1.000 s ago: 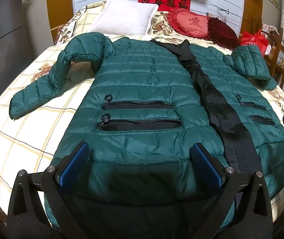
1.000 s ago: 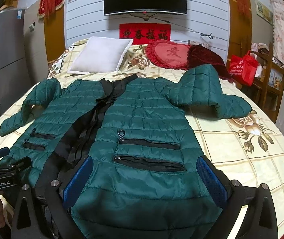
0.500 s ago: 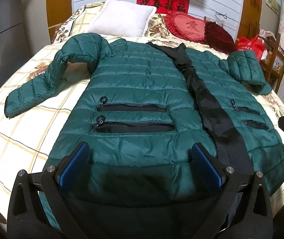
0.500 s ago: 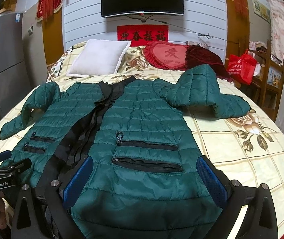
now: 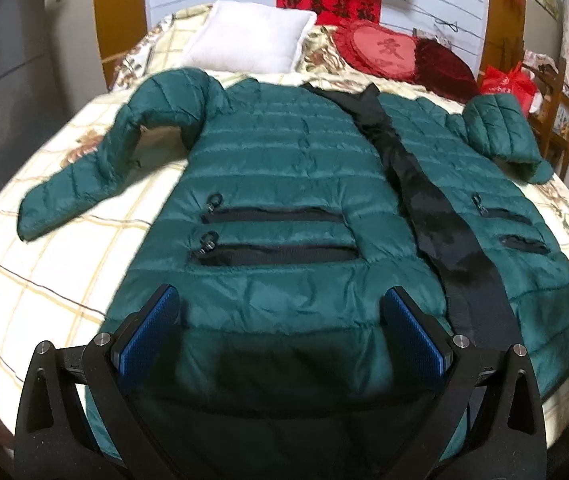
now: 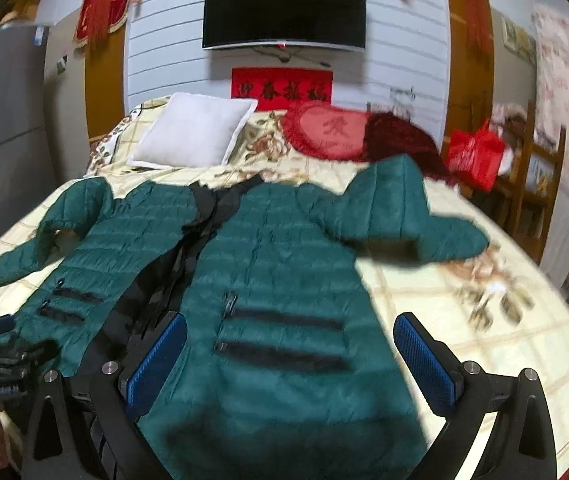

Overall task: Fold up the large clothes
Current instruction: 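Grasp the jacket sleeve cuff with the left gripper and lift it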

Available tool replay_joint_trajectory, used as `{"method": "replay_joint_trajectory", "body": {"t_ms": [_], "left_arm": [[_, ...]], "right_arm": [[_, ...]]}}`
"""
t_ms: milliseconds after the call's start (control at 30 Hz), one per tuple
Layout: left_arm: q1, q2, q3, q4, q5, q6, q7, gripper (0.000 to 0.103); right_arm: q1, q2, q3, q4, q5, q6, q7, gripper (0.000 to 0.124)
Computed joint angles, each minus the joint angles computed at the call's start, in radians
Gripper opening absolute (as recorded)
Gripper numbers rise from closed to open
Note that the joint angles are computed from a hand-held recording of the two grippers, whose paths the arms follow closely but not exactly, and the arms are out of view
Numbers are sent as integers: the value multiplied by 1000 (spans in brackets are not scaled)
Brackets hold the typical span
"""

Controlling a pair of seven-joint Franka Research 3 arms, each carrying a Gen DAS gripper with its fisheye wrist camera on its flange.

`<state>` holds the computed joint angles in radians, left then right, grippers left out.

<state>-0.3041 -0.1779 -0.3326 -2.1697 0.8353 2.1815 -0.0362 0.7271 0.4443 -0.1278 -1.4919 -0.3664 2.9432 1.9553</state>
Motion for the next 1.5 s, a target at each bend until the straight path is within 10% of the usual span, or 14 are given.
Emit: {"method": "replay_joint_trajectory", "body": {"t_ms": [200,333,433,667,867,1067,1233,1367,1500], "left_arm": [[6,-45,-16,-35,120,23,-87,103],[11,-42,-2,-23,90,45,-26,103],[39,-16,21,22,66,52,47,103],[129,73,86,105,96,83,70,103],[114,118,98,104,89,-11,91,103],[123,73,121,35,-78,71,141,103],[137,25,105,-11,-90,121,123,103],[154,-71,55,-53,77,74,-5,103],[179,-210,110,-178,66,170,17,103]], "right_arm": [[-2,173,-12,294,83,-41,-28,103],[4,181,-38,210,34,76,29,103],[-53,193,58,250,175,-16,-138,103],[10,276,-61,360,138,-30,-85,103],[-44,413,51,606,186,-308,-245,102],[-26,384,42,562,137,-343,-302,102],[-36,310,24,439,144,-264,-221,102],[11,245,-68,309,72,11,-83,102],[-60,236,71,287,146,80,-226,102]]}}
